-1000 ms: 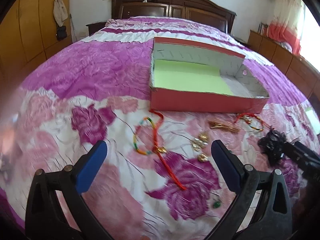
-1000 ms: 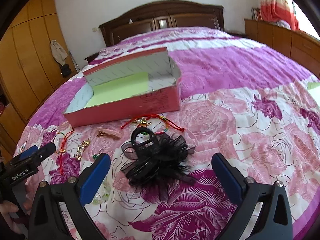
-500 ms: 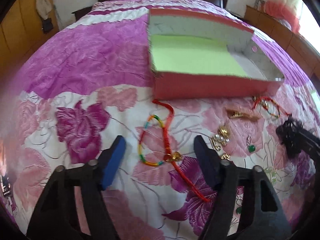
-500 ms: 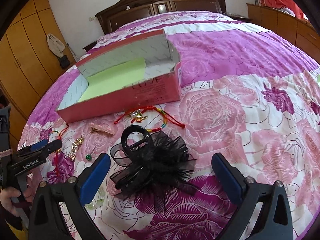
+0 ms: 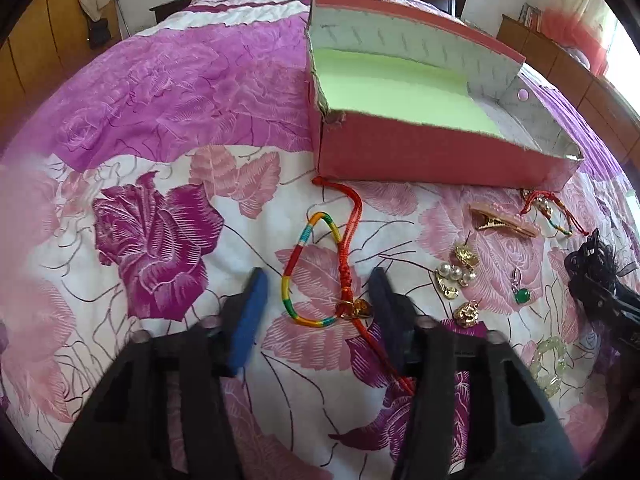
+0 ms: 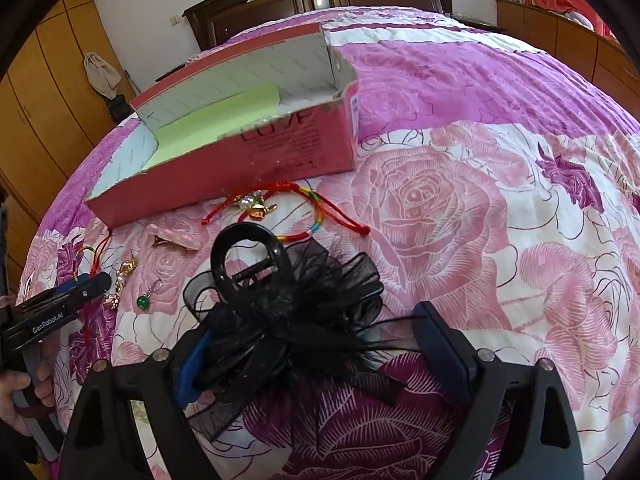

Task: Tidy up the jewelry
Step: 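Grasp the rainbow string bracelet with the left tool while the right tool grasps the black bow clip, then lift and carry the bracelet with the left tool while the right tool carries the clip over the box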

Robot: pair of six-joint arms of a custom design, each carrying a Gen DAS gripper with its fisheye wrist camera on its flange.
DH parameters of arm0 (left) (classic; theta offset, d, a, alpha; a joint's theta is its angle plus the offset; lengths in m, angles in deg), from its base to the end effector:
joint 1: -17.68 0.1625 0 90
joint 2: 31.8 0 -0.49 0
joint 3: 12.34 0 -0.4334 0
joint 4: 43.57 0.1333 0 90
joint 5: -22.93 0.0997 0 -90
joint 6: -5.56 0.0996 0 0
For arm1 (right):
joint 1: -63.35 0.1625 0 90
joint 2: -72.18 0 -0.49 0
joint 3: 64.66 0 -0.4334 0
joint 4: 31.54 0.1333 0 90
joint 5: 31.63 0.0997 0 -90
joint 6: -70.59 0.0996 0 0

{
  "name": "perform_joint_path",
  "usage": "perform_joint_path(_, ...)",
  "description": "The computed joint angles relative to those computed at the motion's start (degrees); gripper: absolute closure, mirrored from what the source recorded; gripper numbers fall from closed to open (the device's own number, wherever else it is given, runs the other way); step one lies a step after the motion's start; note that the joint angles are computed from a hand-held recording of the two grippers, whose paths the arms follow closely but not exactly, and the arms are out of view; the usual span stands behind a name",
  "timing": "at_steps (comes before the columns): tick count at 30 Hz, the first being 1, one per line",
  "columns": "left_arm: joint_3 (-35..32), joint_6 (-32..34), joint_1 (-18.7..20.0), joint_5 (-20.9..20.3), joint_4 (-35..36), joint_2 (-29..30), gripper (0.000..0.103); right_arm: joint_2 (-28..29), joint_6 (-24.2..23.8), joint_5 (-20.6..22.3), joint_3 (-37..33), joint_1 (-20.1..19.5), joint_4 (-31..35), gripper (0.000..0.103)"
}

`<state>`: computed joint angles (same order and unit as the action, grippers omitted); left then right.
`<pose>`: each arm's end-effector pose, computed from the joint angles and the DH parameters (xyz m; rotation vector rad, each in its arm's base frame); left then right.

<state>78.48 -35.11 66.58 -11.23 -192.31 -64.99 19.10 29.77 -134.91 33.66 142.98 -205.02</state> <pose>-0.3258 -0.7016 0.0107 -0.0032 2.2905 -0.8112 -0.0242 -0.7456 0.2321 0.5748 -2.5068 0.6742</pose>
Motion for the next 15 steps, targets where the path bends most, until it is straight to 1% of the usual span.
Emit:
perform_joint_path(1,0.43,0.03,-0.02,0.12,-0.38,-0.36,0.08,0.08,0.15,-0.08,-0.05,-0.03,-0.17,0.013)
perform_joint_path(3,1.65,-0.66,-0.39,0.57,-1.11,-1.15,0.085,0.06,0.56,-0.23,0.03,-0.04,-0.77,0.018)
perform_joint_path(5,2.59,-0.89,-0.64,0.64,-1.86,-1.76,0.088,-0.07,1.1,-0.2,0.08,-0.15,-1.15,0.027)
perform_joint_path(6,3.34,-1.11,-0.88,0.68,-2.13,-2.28,0.091,-0.13,1.43,-0.2,0.06,-0.21,-1.28,0.03)
perform_joint_path(7,3.83,-1.09,-1.05,0.81,-2.49,-2.61,0.093,-0.19,1.7,-0.31,0.11,-0.21,-1.53,0.037)
perform_joint_path(8,4.35,-1.08,-1.35,1.02,-2.74,-2.99,0.096,-0.26,1.92,-0.32,0.13,-0.23,-1.64,0.043)
perform_joint_path(9,4.57,-0.89,-1.56,1.24,-3.2,-3.02,0.102,-0.37,2.11,-0.23,0.13,-0.27,-1.51,0.044)
perform_joint_path(10,4.95,-0.76,-1.84,1.51,-3.65,-3.19,0.103,-0.47,2.16,-0.1,0.18,-0.29,-1.44,0.045)
perform_joint_path(12,6.16,-0.13,-2.51,1.47,-5.62,-3.71,0.103,-0.61,2.05,0.1,0.29,-0.33,-1.75,0.05)
perform_joint_path(14,6.19,1.11,-2.76,1.57,-7.36,-3.26,0.103,-0.85,2.06,0.2,0.57,-0.35,-2.34,0.075)
perform_joint_path(15,6.47,1.59,-3.12,1.69,-8.0,-3.3,0.103,-1.03,2.11,0.5,0.65,-0.44,-2.27,0.077)
